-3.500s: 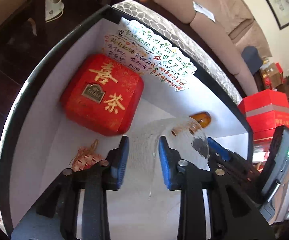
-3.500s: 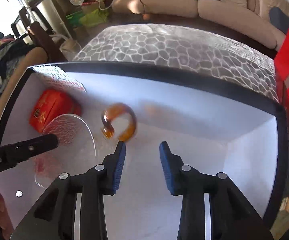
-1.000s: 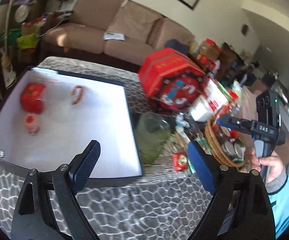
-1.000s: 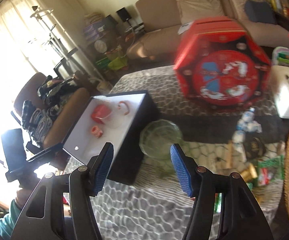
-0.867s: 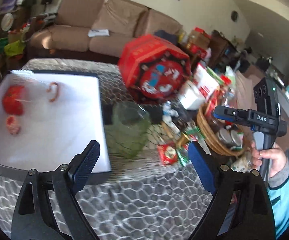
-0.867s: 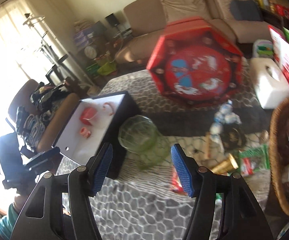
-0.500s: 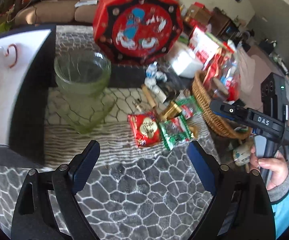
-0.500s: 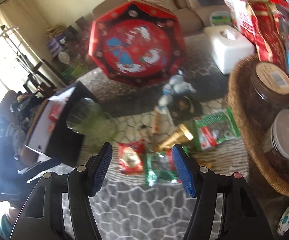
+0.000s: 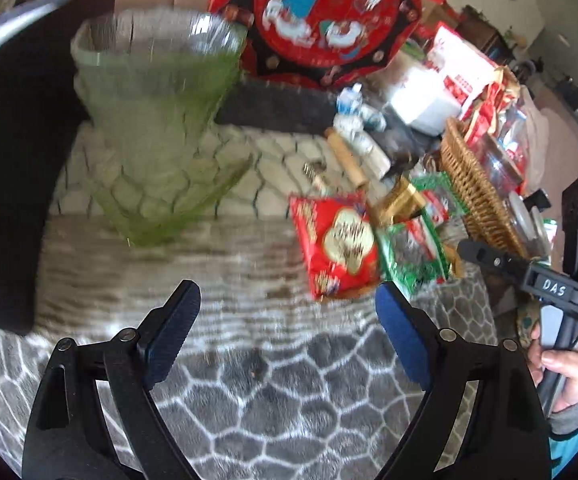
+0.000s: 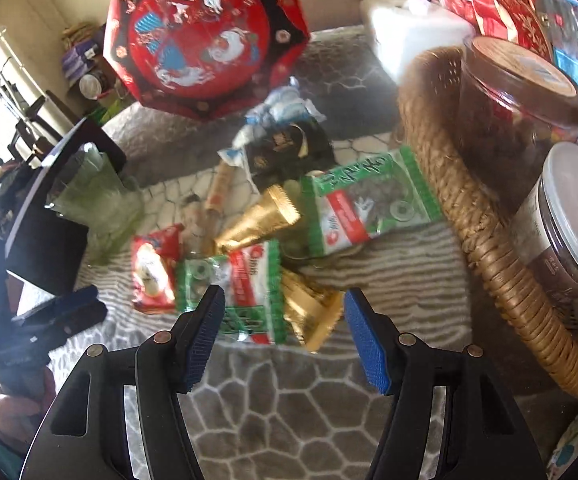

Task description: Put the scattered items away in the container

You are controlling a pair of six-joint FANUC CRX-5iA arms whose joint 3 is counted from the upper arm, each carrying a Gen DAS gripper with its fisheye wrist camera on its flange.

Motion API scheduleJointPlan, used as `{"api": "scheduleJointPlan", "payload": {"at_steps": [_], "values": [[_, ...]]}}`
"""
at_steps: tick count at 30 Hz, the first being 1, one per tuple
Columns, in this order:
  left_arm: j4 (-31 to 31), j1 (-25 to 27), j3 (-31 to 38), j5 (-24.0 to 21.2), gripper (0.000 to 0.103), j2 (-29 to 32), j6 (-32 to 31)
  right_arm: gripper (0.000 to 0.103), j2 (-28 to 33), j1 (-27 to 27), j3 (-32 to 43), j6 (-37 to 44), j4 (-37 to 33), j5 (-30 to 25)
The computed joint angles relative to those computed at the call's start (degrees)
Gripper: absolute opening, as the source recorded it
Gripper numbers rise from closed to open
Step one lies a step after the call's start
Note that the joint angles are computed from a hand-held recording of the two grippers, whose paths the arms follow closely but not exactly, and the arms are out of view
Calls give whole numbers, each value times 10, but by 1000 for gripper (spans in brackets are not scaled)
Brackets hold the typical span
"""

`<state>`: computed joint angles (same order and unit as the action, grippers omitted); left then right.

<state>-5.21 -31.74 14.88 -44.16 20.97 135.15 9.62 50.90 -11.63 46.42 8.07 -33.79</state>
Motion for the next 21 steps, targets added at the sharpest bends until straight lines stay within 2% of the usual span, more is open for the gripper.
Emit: {"api": "scheduleJointPlan", "payload": {"at_steps": [3, 5, 10, 13, 16, 19, 21], "values": [[-59, -8, 21, -9, 89, -8, 35, 65, -7, -10, -5, 13, -20, 15], [-53, -2, 32, -7, 89, -5, 17, 65, -8, -17, -3, 30, -44, 26], [-20, 13, 89, -40, 89, 39, -17, 65, 3, -35, 29, 93, -135, 43], [-39, 6, 132, -81, 89, 70, -5, 65, 12, -28, 39, 83, -116, 45], [-48, 1, 145, -109, 89, 85, 3, 65, 21, -33, 56, 112, -148, 39], [-63, -8, 144, -118, 89, 88, 12, 65, 29, -30, 57, 76, -115, 24], [-51, -8, 143, -125, 89, 92, 7, 65, 25, -37, 50, 66, -118, 29]]}}
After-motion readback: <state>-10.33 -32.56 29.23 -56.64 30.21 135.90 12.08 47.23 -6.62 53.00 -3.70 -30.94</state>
